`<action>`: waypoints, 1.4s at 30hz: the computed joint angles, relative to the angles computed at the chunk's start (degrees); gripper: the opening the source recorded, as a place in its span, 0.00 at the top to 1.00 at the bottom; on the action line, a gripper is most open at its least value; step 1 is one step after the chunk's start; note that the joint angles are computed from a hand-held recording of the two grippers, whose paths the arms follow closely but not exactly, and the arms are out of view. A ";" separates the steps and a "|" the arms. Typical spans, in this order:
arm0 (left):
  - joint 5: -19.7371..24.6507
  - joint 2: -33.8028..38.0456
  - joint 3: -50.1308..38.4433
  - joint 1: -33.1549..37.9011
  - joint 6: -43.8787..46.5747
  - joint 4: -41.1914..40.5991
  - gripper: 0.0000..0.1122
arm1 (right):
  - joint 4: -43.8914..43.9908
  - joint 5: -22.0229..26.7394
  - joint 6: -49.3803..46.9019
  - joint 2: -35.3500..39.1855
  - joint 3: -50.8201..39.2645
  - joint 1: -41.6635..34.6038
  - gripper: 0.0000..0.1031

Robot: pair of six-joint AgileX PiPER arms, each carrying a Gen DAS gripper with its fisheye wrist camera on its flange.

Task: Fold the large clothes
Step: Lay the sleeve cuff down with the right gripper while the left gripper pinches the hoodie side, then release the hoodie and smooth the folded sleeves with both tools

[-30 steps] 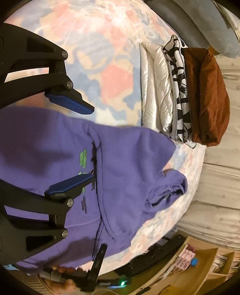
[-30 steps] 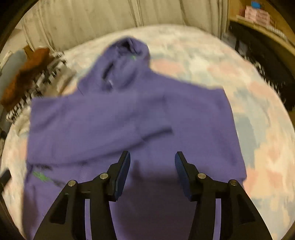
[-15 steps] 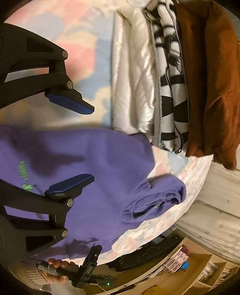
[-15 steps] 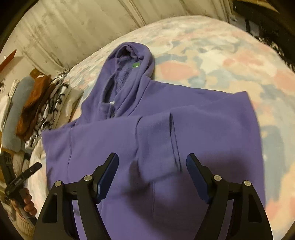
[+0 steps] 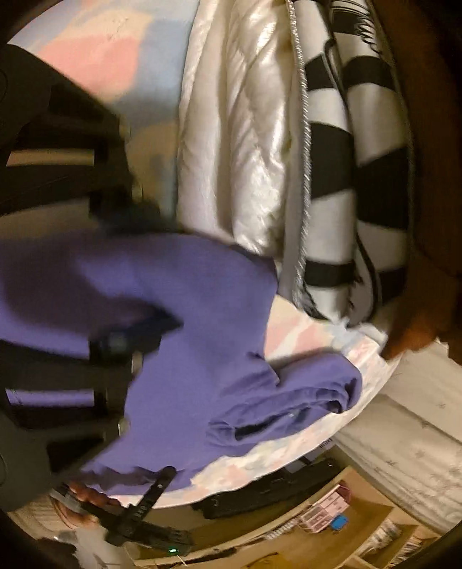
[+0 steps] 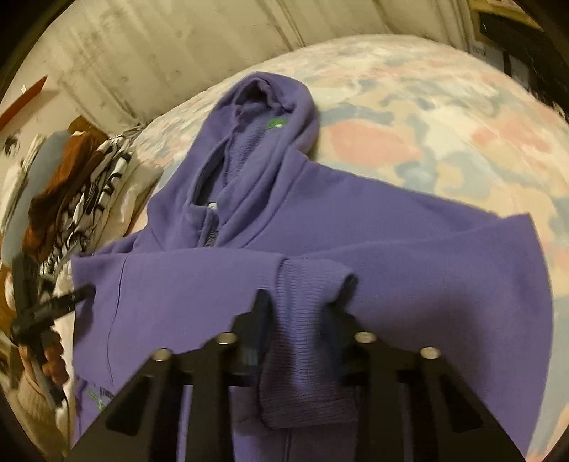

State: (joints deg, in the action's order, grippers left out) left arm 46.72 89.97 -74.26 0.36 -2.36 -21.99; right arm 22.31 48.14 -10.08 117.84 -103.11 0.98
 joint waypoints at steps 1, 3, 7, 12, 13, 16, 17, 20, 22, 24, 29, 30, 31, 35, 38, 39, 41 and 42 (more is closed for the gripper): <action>-1.01 -0.53 -0.16 -1.51 -3.15 3.07 0.75 | 0.30 -2.42 -0.51 -2.04 2.37 0.34 0.85; -1.96 -1.20 -1.07 -5.42 -9.79 10.68 0.85 | 0.00 -8.17 -0.78 -6.12 7.51 1.30 0.85; -4.90 -1.92 -0.02 -12.34 -20.34 25.80 0.86 | -14.53 -12.74 11.63 -7.76 10.52 4.90 0.85; -4.40 0.11 0.05 -15.02 -26.59 32.05 0.81 | -22.33 -5.08 18.33 -2.43 4.60 6.71 0.75; -3.48 -0.14 -0.11 -16.40 -28.87 35.33 0.81 | -25.11 -3.57 20.39 -2.65 3.74 7.48 0.64; 0.15 -1.48 -0.35 -19.51 -32.47 41.50 0.77 | -30.09 -4.06 23.57 -5.57 5.47 8.61 0.50; 1.69 -2.05 -0.71 -20.27 -32.82 42.25 0.77 | -30.14 -3.85 23.37 -6.32 5.58 8.56 0.50; 5.83 -4.23 -1.36 -22.08 -33.20 43.18 0.77 | -27.27 -3.94 21.69 -10.51 8.47 8.36 0.50; 7.94 -6.49 -1.24 -23.27 -33.64 43.50 0.77 | -26.98 -3.46 20.88 -12.96 9.80 8.91 0.50; 9.25 -8.46 -1.23 -25.21 -34.94 44.13 0.77 | -26.29 -3.11 19.84 -14.92 11.01 10.14 0.50; 12.33 -9.89 -2.66 -33.07 -39.56 47.52 0.77 | -24.69 -2.60 18.94 -16.51 11.53 17.11 0.50; 12.76 -10.08 -2.72 -35.05 -40.76 48.33 0.77 | -24.31 -2.64 18.98 -16.59 11.60 18.62 0.50; 12.82 -9.60 -2.96 -36.72 -42.08 49.24 0.77 | -24.16 -2.57 19.15 -16.75 11.74 20.12 0.50; 13.97 -7.81 -1.91 -42.66 -46.88 52.84 0.77 | -26.21 -2.47 21.46 -16.00 12.52 25.54 0.50; 13.68 -5.72 -0.75 -43.53 -48.53 52.73 0.77 | -27.87 -2.23 23.44 -14.63 13.63 27.25 0.50; 13.64 -4.97 -0.11 -43.48 -49.37 52.97 0.77 | -28.96 -2.05 24.35 -14.07 14.32 27.35 0.50; 13.63 -3.75 1.32 -43.23 -50.68 53.67 0.78 | -30.70 -1.72 26.13 -13.45 15.32 27.19 0.50; 13.34 -3.28 1.89 -42.63 -50.79 53.58 0.78 | -30.88 -2.33 26.64 -13.57 16.37 26.60 0.50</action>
State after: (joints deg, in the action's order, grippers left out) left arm 60.06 86.69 -72.36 -42.28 -53.15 31.59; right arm -8.57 45.80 16.56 104.28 -86.74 27.58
